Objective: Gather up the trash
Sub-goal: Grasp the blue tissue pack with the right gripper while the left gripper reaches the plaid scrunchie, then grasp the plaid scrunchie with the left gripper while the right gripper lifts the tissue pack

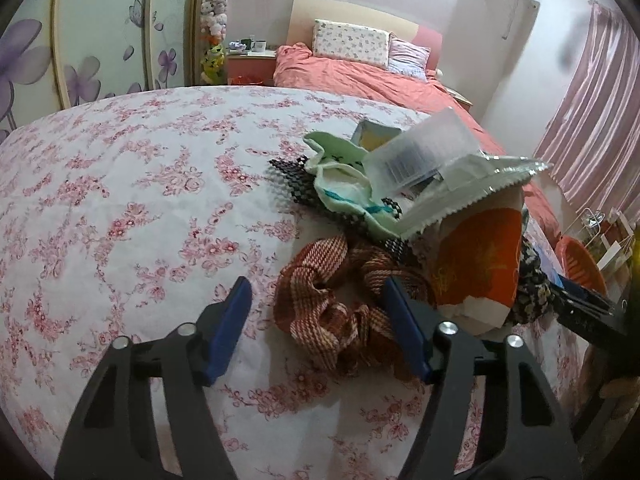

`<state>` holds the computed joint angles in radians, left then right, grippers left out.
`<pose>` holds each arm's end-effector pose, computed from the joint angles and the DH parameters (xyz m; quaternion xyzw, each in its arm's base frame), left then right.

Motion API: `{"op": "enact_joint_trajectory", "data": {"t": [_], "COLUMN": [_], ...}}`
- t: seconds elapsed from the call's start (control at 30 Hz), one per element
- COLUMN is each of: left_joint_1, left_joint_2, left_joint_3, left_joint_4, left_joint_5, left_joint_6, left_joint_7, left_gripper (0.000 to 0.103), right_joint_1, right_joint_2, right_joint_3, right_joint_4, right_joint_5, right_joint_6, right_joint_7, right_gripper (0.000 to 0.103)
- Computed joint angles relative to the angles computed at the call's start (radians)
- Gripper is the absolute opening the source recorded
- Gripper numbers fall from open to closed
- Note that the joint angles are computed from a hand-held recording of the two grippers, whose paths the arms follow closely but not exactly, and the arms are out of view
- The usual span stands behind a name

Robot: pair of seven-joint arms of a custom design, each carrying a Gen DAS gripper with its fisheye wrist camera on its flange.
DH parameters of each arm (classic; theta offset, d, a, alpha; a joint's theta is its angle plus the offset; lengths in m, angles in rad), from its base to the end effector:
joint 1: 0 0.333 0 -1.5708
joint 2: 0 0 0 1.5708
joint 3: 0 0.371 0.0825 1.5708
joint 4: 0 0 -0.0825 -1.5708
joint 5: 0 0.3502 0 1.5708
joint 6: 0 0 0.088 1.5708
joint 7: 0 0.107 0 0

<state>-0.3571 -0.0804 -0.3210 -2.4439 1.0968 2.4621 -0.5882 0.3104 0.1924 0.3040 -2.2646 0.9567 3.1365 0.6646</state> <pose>0.3526 -0.2876 0.4177 -0.8298 0.4274 -0.2397 0.2671 0.4893 0.2486 0.4113 -0.8183 0.4638 -0.1229 0.3164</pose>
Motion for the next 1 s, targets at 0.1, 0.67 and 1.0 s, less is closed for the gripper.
{"op": "enact_joint_trajectory", "data": {"t": [0.1,0.67,1.0], "left_joint_1": [0.008,0.028,-0.013], "left_joint_2": [0.004,0.011,0.026], "left_joint_3": [0.010,0.009,0.002], "left_joint_4": [-0.007,-0.020,0.008], "left_joint_5": [0.003,-0.002,0.010], "left_joint_6": [0.031,0.087,0.009], "left_joint_7": [-0.002,-0.035,-0.051], "left_gripper": [0.057,0.038,0.012], "right_joint_1": [-0.006,0.008,0.039], "right_joint_2": [0.000,-0.022,-0.076], "right_joint_3": [0.006,-0.005,-0.047], "right_joint_4": [0.002,-0.006,-0.021], "right_joint_5": [0.019,0.140,0.349], "right_joint_6": [0.000,-0.005,-0.026], "right_joint_7": [-0.011,-0.115,-0.295], "right_gripper": [0.061,0.061,0.061]}}
